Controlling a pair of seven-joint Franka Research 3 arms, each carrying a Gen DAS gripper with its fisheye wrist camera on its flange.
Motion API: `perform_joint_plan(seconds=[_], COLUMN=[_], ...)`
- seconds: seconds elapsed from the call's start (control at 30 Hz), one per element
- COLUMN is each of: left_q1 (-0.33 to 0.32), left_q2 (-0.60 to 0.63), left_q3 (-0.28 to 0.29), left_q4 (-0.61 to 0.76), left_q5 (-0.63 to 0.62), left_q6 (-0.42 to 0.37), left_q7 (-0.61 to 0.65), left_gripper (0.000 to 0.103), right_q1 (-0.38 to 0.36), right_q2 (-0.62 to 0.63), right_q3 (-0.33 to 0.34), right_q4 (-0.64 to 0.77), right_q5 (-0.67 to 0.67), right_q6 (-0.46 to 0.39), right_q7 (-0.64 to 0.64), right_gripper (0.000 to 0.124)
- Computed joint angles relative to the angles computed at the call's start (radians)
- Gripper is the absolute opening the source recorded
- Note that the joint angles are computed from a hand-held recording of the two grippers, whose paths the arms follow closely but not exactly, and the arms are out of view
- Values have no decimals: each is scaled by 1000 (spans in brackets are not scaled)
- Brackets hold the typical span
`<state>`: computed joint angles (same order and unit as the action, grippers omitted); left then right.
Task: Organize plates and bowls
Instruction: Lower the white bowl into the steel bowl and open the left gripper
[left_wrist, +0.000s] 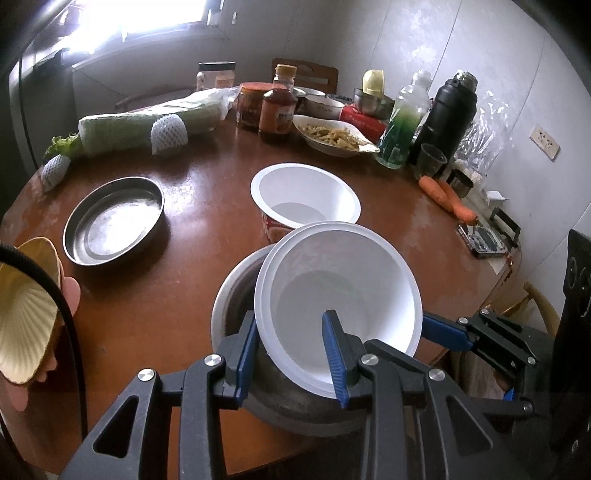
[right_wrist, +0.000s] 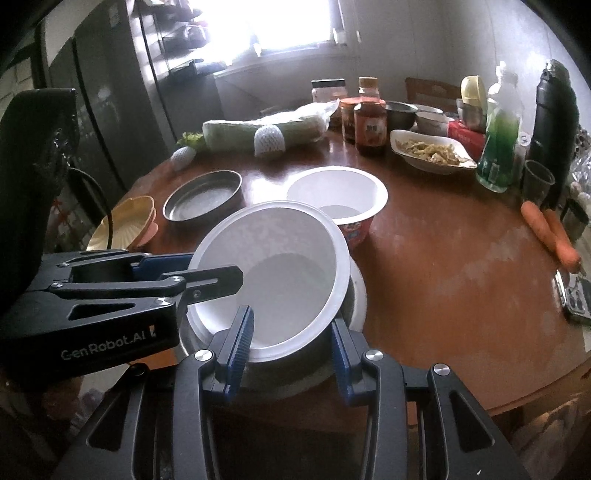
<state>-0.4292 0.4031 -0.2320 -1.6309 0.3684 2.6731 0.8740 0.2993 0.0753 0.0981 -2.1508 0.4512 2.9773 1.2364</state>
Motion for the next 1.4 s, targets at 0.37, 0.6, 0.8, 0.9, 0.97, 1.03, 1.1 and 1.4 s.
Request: perform_joint_plan(seconds=[0.37,0.6,0.8,0.9,0.97,1.03,1.1,1.4], left_q1=[-4,1,0,4,4,5,2,6], left_q2=[0,0,5,7,7,7,7,-3], left_q3=[-2,-6,-6,-10,-9,-10,-7,-4], left_q4=[-8,-10,-5,-4,-4,-4,-4,-21], left_q5=[2,-10,-14,-23,-24,-27,-24,-22], left_q6=[-34,-40,-40,-38,-39,-38,-37,-11], left_q7=[-5,4,3,11,13,15,11,-1], left_gripper=[35,35,35,35,35,35,35,36], right_q1=[9,22,26,27,27,28,27,37], right_q2=[-1,-2,7,10,10,10,10,5], right_q3=[-6,-25,-40,-43,-44,-47,-47,-68], right_q4=[-17,-22,-6,0,1,3,5,3], right_q5=[-57,-172,-294,-331,-351,-377,-391,-533], right_q6=[-2,-2,-18,-26,-28,-34,-36,-22], right_q7=[41,132,237,264,278,295,303,410], right_gripper=[42,42,42,42,42,42,43,48])
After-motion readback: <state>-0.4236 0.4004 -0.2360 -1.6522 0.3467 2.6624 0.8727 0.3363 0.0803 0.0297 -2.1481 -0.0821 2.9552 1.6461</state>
